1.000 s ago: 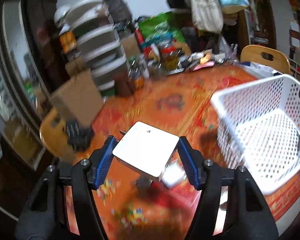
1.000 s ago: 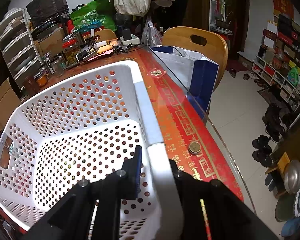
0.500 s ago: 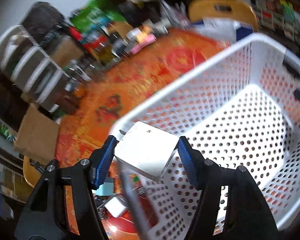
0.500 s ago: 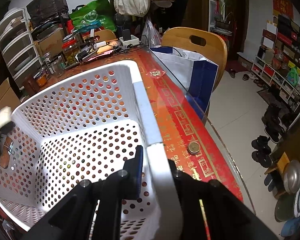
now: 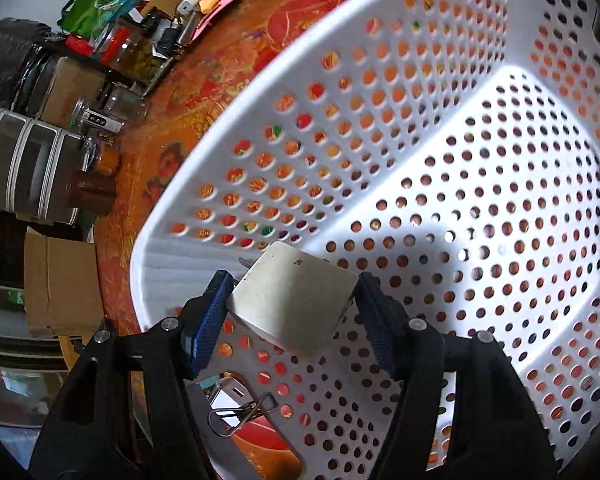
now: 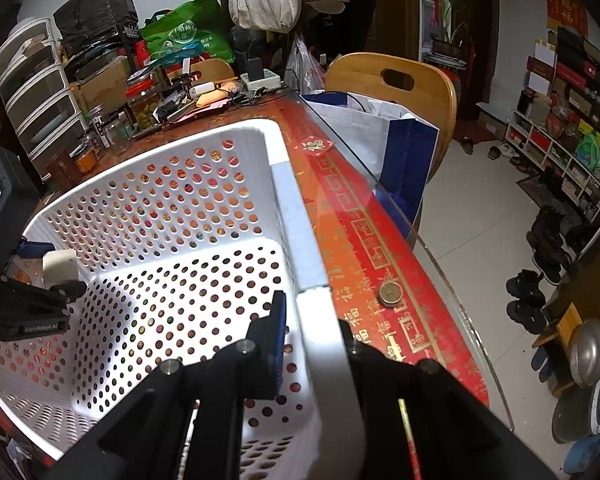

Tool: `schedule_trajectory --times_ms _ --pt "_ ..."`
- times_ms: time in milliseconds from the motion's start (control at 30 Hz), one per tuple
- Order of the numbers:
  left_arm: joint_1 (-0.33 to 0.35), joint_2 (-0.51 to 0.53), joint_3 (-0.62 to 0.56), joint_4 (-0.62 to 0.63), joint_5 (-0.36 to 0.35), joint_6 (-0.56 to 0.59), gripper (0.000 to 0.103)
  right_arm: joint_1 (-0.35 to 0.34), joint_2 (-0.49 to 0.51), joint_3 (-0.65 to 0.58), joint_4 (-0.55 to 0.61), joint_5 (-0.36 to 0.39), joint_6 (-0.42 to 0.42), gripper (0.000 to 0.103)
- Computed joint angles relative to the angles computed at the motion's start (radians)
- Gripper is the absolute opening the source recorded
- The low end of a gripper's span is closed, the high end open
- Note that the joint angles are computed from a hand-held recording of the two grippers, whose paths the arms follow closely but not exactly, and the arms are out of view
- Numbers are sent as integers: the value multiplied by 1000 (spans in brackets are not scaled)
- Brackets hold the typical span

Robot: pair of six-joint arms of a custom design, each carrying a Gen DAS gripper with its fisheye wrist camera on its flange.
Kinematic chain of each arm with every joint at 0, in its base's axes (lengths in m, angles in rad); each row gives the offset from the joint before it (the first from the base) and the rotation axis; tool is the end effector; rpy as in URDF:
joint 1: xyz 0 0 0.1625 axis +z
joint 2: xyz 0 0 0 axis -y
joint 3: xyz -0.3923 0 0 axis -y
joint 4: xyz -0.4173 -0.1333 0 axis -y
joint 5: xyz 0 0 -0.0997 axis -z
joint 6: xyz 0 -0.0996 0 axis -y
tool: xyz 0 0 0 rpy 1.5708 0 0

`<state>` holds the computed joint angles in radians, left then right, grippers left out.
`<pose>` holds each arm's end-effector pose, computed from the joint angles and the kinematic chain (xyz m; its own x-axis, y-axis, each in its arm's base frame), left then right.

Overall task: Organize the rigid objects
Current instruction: 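Lift the white charger with the left tool and carry it over the basket, then open the left tool to drop the white charger into the basket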

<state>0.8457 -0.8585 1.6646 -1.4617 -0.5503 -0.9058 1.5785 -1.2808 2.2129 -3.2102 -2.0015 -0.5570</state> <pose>-0.2113 -0.5674 0.0475 -0.2832 0.1670 -0.9444 0.2941 0.9524 0.0802 0.0955 -0.4948 0.1994 -0.7700 -0.1775 0.6129 -0.4864 0.7849 -0.3838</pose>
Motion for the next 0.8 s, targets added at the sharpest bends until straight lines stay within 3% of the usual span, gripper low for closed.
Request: schedule_trajectory --times_ms 500,600,667,800 --pt "2 15 -3 4 -23 47 62 3 3 -5 11 -6 -2 10" --pt "-5 21 -3 19 -15 40 69 4 7 -7 13 -8 -3 11" --pt "-18 16 12 16 7 38 85 5 8 -9 16 -7 -2 11" --pt "-69 -64 90 -58 45 40 86 6 9 -6 8 -12 -2 10"
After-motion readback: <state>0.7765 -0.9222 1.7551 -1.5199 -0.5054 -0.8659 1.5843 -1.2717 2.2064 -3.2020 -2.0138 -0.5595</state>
